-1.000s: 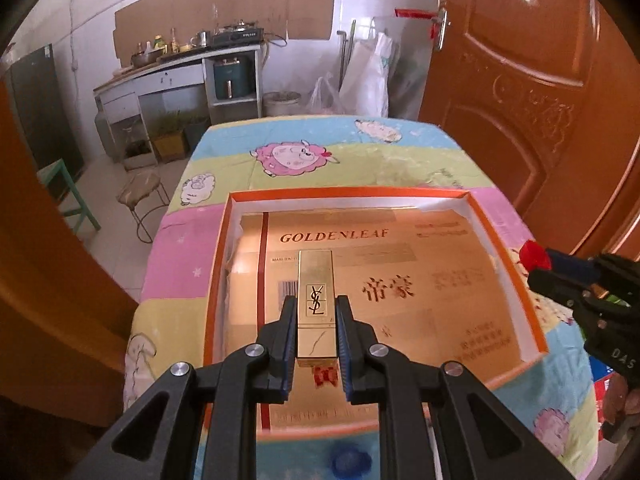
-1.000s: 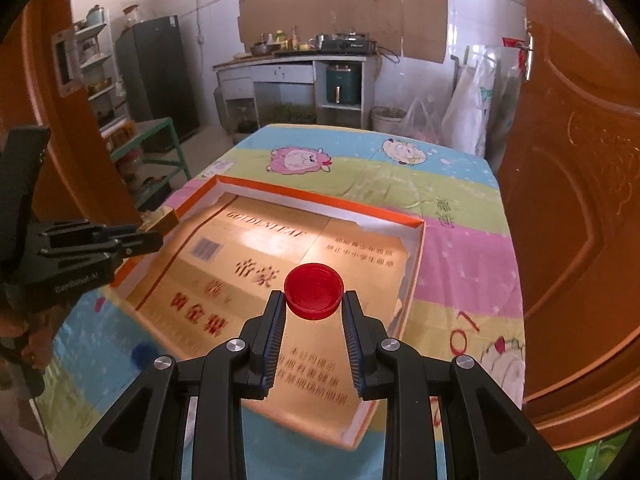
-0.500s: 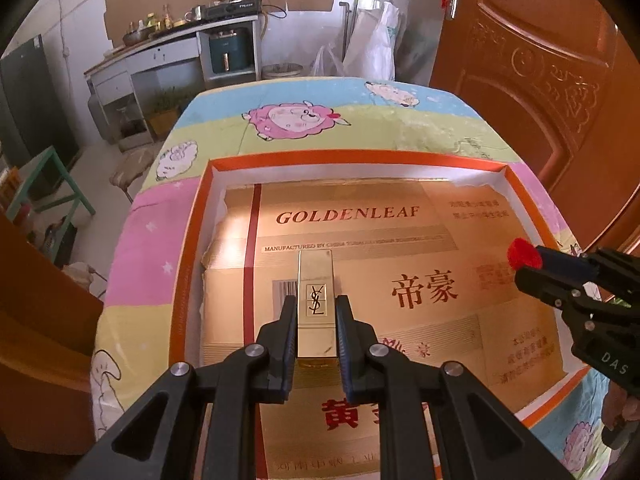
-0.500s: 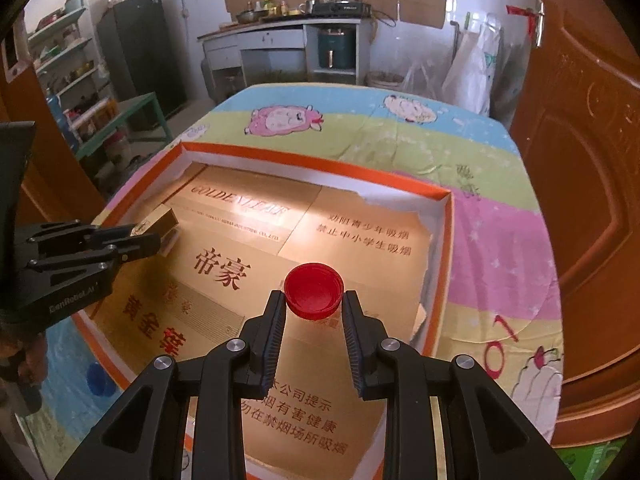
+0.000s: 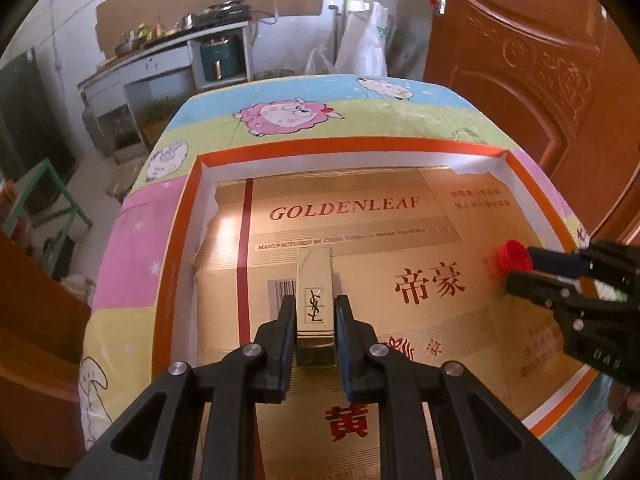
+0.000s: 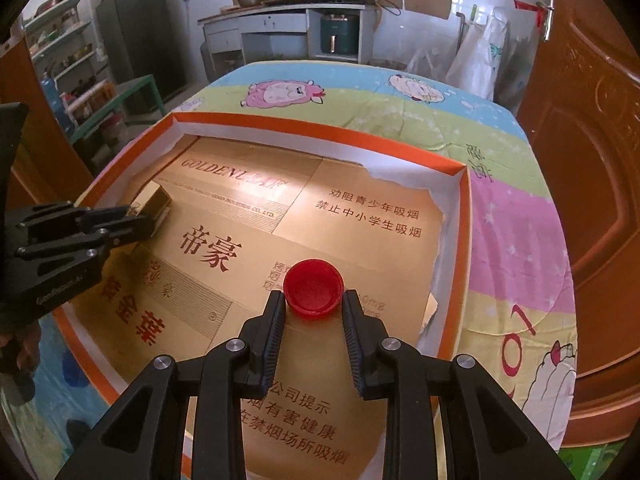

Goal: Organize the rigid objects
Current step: 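Carry the gold lipstick and red cap into the box lid and release both, then withdraw both tools from the box back over the remaining items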

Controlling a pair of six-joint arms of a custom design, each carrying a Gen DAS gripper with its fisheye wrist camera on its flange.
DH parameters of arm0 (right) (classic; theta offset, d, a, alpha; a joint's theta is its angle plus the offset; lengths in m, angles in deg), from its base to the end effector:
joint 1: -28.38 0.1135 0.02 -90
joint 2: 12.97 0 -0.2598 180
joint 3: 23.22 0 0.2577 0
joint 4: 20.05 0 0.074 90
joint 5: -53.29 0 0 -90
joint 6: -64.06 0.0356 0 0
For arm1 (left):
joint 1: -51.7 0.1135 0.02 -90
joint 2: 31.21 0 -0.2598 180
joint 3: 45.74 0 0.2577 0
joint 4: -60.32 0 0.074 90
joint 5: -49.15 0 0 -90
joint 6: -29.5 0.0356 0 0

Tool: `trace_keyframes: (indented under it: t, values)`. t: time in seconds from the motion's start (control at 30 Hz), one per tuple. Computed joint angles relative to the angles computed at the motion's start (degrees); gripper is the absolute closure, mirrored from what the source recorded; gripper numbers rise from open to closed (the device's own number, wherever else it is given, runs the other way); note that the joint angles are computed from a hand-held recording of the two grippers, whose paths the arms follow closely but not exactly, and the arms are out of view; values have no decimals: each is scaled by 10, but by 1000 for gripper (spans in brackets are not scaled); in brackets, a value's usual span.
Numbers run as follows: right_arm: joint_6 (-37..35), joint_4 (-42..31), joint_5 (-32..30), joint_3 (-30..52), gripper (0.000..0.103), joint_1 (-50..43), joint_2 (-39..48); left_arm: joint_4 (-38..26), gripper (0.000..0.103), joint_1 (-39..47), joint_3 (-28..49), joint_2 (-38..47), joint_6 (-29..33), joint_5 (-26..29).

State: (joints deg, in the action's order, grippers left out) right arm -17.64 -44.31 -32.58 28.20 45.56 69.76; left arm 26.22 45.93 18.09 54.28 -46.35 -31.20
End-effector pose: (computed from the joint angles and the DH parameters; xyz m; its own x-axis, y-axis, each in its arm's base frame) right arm 0.2580 0.0771 0.1470 -0.8167 -0.1018 -0.5681 -0.1393 0.9900 0.0228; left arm 0.2983 -0.0361 0.1872 -0.7504 0.3181 -0.5795 0.3882 0.9216 0.0032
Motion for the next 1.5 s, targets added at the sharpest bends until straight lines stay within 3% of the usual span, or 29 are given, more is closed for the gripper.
trace_keyframes:
  t: [0.07, 0.13, 0.23, 0.43, 0.6, 0.73, 0.83, 1.07, 1.17, 1.33, 1.5]
  values:
    - [0, 3, 5, -2, 65, 2, 0, 17, 78, 2, -15, -8, 5, 6]
    - [1, 3, 7, -2, 47, 3, 0, 23, 61, 12, -20, -8, 11, 37]
    - [0, 10, 16, -10, 44, 10, -2, 18, 43, 16, -21, -7, 28, 60]
    - [9, 22, 38, -31, 44, 23, -30, 13, 43, 1, -36, -37, 15, 20]
    - [34, 23, 66, -68, 44, 46, -99, 55, 43, -6, -103, -137, -7, -1]
    - [69, 1, 99, -101, 44, 76, -182, 37, 43, 16, -140, -235, -25, 31]
    - [115, -38, 122, -124, 44, 112, -253, -11, 43, 39, -147, -298, -42, 53]
    - [283, -193, 254, -134, 44, 297, -374, -110, 43, 90, -172, -457, -23, 76]
    - [386, -268, 318, -124, 44, 402, -388, -172, 43, 139, -167, -510, -9, 124]
    - [616, -411, 424, -78, 44, 597, -327, -267, 43, 212, -162, -587, 27, 188]
    - [829, -547, 461, -25, 44, 729, -239, -342, 43, 282, -151, -624, 81, 239]
